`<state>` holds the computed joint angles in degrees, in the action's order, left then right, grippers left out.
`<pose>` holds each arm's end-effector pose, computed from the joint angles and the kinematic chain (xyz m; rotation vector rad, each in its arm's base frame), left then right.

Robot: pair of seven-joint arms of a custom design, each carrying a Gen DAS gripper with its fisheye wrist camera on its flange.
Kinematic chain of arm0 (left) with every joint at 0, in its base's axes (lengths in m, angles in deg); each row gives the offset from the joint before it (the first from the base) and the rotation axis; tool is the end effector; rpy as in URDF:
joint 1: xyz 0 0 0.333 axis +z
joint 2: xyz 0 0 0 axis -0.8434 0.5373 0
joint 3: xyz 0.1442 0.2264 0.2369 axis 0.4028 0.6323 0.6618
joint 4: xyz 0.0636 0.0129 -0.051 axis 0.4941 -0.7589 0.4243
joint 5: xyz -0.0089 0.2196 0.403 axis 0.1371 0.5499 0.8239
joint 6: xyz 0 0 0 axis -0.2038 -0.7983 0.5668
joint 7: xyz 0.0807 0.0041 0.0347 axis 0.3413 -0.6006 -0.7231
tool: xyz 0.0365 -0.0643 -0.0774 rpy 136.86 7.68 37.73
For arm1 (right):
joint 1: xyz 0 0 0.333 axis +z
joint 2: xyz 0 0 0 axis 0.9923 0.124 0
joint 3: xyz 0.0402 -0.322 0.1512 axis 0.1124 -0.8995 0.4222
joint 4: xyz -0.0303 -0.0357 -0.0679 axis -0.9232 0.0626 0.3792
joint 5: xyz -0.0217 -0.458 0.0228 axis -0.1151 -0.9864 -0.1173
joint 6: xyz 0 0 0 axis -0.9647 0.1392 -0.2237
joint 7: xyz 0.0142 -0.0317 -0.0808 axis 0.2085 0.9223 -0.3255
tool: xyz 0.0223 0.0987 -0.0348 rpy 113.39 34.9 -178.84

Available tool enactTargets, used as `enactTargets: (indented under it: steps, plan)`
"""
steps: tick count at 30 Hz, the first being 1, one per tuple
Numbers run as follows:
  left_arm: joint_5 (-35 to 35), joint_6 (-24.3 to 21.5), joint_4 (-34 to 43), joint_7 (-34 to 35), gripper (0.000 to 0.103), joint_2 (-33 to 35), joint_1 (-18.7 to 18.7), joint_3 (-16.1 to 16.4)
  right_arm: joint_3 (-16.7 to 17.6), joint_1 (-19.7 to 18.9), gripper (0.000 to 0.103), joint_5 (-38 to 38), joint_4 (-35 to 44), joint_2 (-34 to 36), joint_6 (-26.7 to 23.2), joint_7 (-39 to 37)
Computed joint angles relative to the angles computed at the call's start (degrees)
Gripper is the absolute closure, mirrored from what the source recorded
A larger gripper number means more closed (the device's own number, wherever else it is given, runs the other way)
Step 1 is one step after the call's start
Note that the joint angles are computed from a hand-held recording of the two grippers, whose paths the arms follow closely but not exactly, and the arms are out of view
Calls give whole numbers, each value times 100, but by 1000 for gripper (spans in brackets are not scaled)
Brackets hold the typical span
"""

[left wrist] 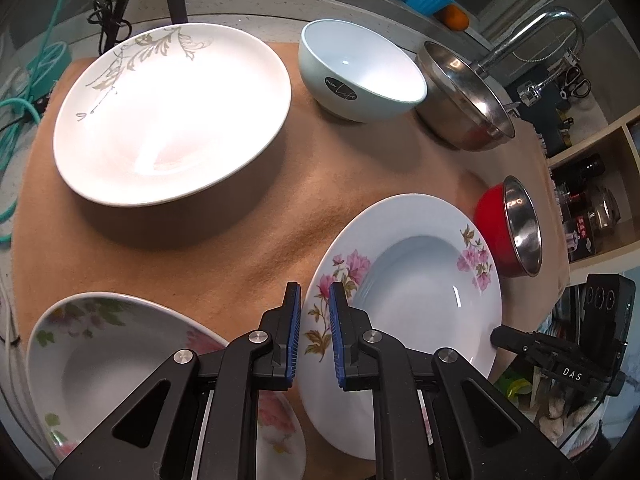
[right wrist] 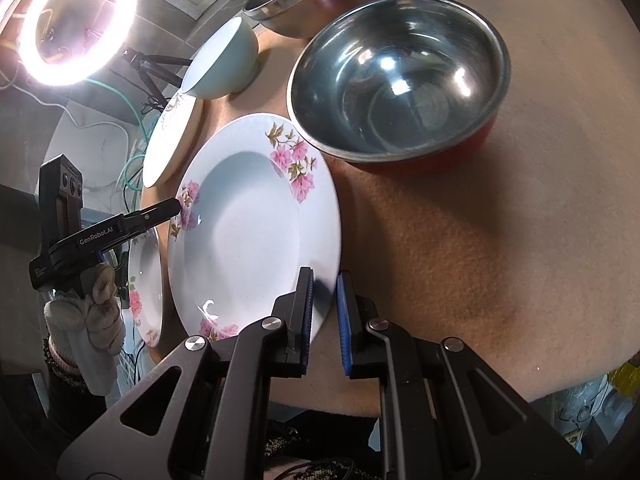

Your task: Organize plates and bowls

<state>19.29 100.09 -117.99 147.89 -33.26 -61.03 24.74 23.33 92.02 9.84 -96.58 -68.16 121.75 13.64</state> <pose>0.7105 -0.1681 0.4642 1.8574 -2.3124 0.6548 0.5826 0.0660 0.4087 -1.4986 2.0382 0.1648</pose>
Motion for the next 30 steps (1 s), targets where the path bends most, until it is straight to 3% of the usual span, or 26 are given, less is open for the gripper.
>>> enactTargets:
  steps: [25,30]
  plan:
    - [59,335,-401,-36,91,-277,-126,-7,-16,68,89,-426,-171,-158,34,184]
    - [272,669,-562,-83,91,-457,-165,24,3,82,77,-1062,-282,-319,296,447]
